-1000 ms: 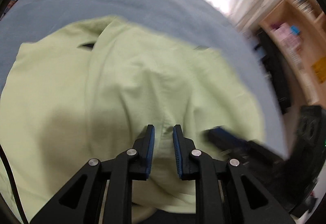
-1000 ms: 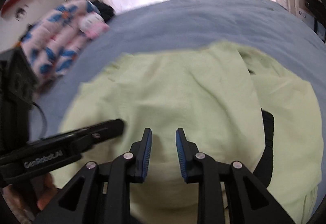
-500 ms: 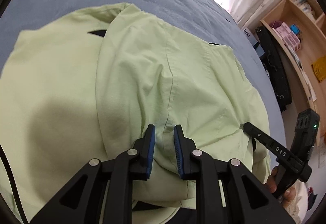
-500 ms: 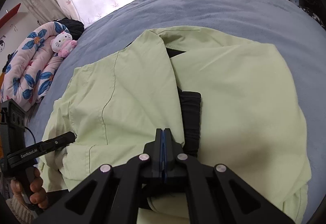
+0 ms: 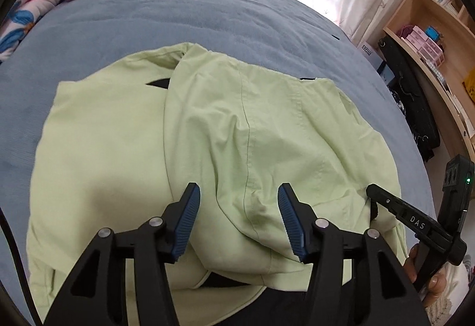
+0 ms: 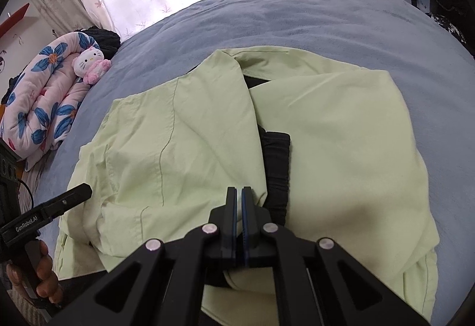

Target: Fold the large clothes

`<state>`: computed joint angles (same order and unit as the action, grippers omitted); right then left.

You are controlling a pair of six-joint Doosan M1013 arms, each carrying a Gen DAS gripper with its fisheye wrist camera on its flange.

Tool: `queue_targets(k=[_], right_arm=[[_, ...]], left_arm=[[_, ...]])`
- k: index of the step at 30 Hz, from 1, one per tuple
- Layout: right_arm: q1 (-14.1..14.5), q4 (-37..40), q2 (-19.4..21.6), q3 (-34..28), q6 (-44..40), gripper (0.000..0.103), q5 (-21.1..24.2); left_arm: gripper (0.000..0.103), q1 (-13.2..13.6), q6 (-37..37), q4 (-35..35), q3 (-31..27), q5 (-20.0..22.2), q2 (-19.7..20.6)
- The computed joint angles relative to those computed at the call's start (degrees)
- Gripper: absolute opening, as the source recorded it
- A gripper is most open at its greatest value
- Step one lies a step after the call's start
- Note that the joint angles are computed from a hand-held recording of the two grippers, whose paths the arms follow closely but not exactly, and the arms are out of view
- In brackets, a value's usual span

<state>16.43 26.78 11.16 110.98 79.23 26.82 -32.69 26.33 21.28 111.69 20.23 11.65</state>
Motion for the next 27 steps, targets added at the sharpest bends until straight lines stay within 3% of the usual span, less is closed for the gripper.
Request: queue_targets(k=[13, 20, 23, 27], right_arm=[[1.4, -0.1, -7.7, 1.5, 0.3, 0.003, 0.9], [3.0, -2.4, -14.9, 2.6, 2.1, 0.003, 1.9], [4.4, -8.0, -18.5, 3.0, 7.0, 0.003, 2.9], [5.8, -12.7, -22.7, 3.9, 10.9, 0.004, 4.6]], left_arm=[[0.054, -4.7, -9.7, 11.0, 0.6, 8.8, -6.6], [0.054, -10.1, -14.6, 17.1, 1.0, 18.1, -12.2], [0.054, -13.2, -15.8, 18.9, 1.4, 22.5, -14.8], [0.063, -18.0, -18.1, 22.0, 2.3, 28.3, -17.9]])
